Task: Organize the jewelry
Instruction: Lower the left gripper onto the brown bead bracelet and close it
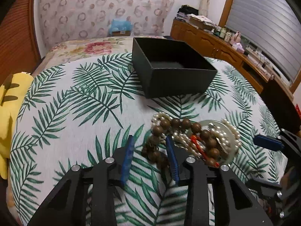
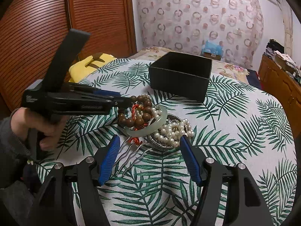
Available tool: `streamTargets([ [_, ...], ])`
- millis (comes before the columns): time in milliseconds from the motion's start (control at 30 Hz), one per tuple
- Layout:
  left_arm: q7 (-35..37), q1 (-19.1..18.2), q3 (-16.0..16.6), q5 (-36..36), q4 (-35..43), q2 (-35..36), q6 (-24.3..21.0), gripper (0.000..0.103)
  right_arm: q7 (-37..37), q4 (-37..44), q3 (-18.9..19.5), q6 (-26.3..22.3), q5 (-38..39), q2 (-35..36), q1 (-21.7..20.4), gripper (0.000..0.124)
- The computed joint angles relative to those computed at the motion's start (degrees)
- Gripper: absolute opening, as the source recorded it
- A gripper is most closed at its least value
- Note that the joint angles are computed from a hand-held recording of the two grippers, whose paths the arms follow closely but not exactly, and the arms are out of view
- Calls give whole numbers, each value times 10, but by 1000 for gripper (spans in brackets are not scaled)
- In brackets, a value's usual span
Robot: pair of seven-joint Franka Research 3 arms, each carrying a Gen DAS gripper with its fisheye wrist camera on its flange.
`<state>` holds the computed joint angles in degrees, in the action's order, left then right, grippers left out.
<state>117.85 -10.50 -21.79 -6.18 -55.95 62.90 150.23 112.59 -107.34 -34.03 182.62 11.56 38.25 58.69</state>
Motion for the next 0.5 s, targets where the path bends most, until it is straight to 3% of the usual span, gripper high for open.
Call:
streamTargets([
  [133,-5,-14,10,8,40,21,-16,29,-5,4,6,4,2,2,-7,68],
  [200,8,-10,2,6,37,22,-16,16,-9,9,10,3,3,4,-12,68],
  [300,22,-3,-1,5,-3,1,19,14,-15,17,14,-2,1,7,-19,68],
  [500,62,65,-71,-33,-118,-59,102,14,-17,33,25,-10,-12,14,-37,68],
])
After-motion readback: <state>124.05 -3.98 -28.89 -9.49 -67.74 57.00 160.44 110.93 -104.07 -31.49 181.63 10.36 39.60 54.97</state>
